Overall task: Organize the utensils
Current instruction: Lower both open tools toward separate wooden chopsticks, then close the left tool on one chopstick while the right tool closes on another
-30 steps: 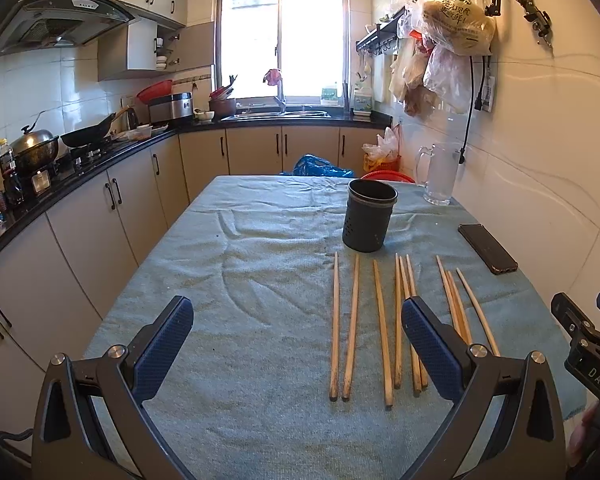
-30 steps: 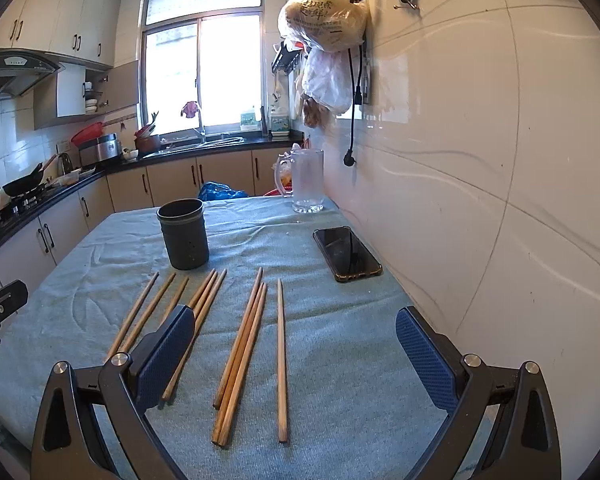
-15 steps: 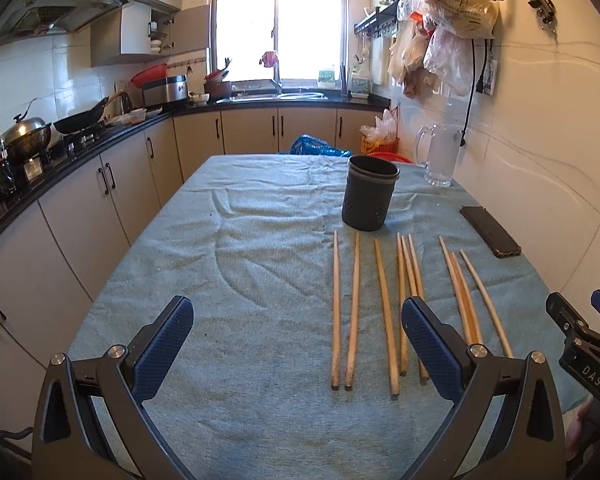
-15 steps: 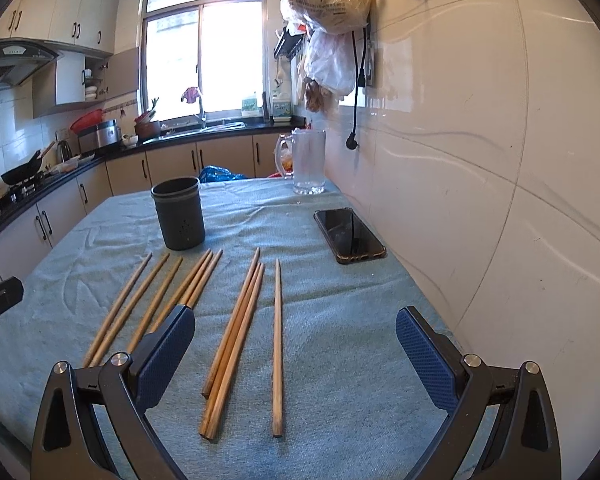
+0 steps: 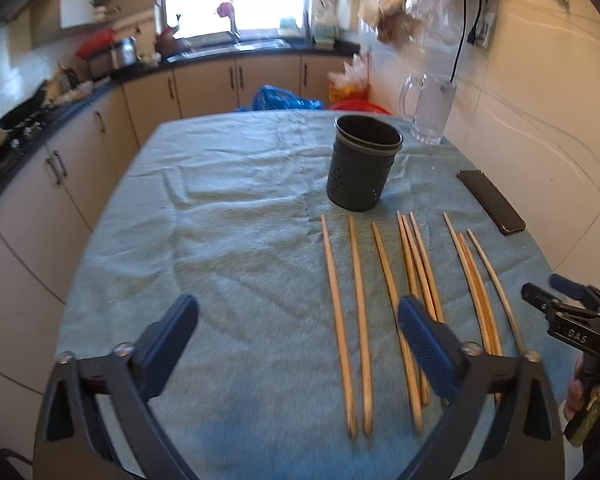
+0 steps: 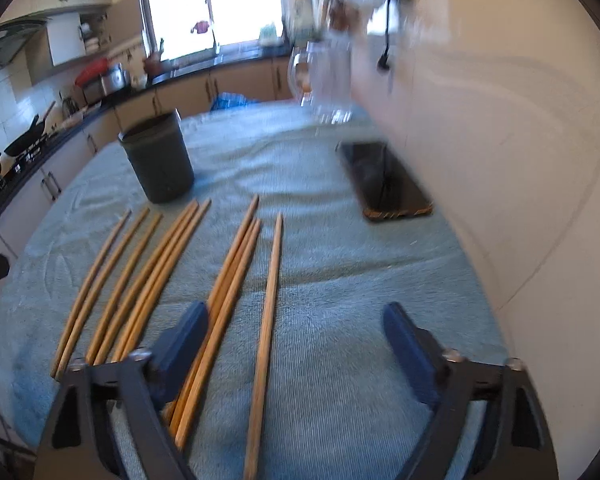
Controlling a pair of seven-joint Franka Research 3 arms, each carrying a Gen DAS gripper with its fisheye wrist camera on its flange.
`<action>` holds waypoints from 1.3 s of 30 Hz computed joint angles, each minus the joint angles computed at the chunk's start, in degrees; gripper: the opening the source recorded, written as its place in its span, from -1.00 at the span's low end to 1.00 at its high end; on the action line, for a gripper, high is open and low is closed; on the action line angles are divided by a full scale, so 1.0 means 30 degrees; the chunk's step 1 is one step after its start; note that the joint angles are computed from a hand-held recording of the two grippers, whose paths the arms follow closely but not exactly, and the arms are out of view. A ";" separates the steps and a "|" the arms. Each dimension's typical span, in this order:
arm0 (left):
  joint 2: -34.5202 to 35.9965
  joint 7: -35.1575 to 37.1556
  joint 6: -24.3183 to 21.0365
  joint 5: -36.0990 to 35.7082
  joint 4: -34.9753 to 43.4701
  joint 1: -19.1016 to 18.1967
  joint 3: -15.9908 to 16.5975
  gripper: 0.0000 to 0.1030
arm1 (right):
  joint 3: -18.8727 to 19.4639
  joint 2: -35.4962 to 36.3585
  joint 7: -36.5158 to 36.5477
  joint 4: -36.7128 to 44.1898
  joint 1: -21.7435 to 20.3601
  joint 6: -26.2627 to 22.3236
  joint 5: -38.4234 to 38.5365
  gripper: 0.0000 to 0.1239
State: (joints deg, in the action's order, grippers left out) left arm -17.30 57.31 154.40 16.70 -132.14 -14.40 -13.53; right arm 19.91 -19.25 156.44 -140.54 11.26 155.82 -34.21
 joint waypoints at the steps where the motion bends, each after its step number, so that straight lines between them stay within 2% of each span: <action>1: 0.0757 0.0627 -0.0202 -0.0386 0.0667 -0.0205 0.0223 0.64 | -0.0703 0.0517 -0.1050 0.0179 0.0424 0.0295 0.0967 0.24; 4: 0.3372 0.1992 -0.1742 -0.1289 0.3170 -0.0318 0.0387 0.33 | -0.2452 0.2071 -0.4365 0.0978 0.1536 0.0453 0.4429 0.03; 6: 0.4629 0.3089 -0.2432 -0.2425 0.4347 -0.0338 0.0450 0.20 | -0.2901 0.2713 -0.5593 0.1409 0.1787 0.0325 0.5868 -0.08; 7: 0.5307 0.3582 -0.2823 -0.3058 0.4971 -0.0298 0.0442 0.16 | -0.3184 0.3030 -0.6416 0.1613 0.1976 0.0369 0.6743 -0.08; 8: 0.6018 0.3956 -0.3304 -0.3612 0.5659 -0.0217 0.0409 0.02 | -0.3373 0.3261 -0.7069 0.1763 0.2090 0.0445 0.7414 -0.08; 10: 0.6987 0.4402 -0.3979 -0.4473 0.6582 -0.0019 0.0280 -0.18 | -0.3308 0.3690 -0.7277 0.2209 0.1917 0.0228 0.7281 -0.08; 13: 0.8109 0.5428 -0.4366 -0.6122 0.7560 0.0361 0.0046 -0.24 | -0.3348 0.4088 -0.7378 0.2773 0.1899 -0.0163 0.7061 -0.08; 14: 0.8212 0.5120 -0.3936 -0.5556 0.7605 0.0300 0.0069 -0.24 | -0.3377 0.4236 -0.7370 0.2981 0.1897 -0.0299 0.6915 -0.08; 17: 0.8578 0.5215 -0.4413 -0.5141 0.8171 0.0313 -0.0044 -0.28 | -0.3466 0.4789 -0.7181 0.3644 0.1973 -0.0716 0.6228 -0.10; 21: 0.8700 0.5120 -0.4783 -0.3774 0.8431 0.0102 -0.0056 -0.36 | -0.3618 0.5401 -0.6656 0.4666 0.2263 -0.2028 0.4664 -0.35; 27: 1.0082 0.5074 -0.6057 -0.3058 1.0341 -0.0096 -0.0102 -0.36 | -0.4147 0.6416 -0.8676 0.6577 0.2797 -0.4332 0.5567 -0.42; 29: 1.0189 0.4827 -0.5846 -0.3129 1.0448 -0.0080 -0.0096 -0.45 | -0.4328 0.6798 -0.8998 0.7147 0.2932 -0.4677 0.5790 -0.66; 30: 1.0099 0.4470 -0.5524 -0.3032 1.0257 -0.0099 -0.0039 -0.85 | -0.4409 0.6926 -0.9066 0.7295 0.2995 -0.4646 0.5819 -0.82; 33: 0.9602 0.4491 -0.4889 -0.4224 0.9555 0.0309 -0.0187 -0.89 | -0.4588 0.7139 -0.9038 0.7471 0.3158 -0.4315 0.5981 -0.89; 35: 0.8852 0.4301 -0.4158 -0.4406 0.8689 0.0425 -0.0128 -0.89 | -0.4646 0.6752 -0.9506 0.6875 0.3153 -0.3364 0.7104 -0.90; 39: 0.6485 0.4352 -0.2832 -0.4346 0.6590 0.0491 -0.0006 -0.89 | -0.4517 0.5456 -0.9001 0.5559 0.3064 -0.1854 0.7065 -0.90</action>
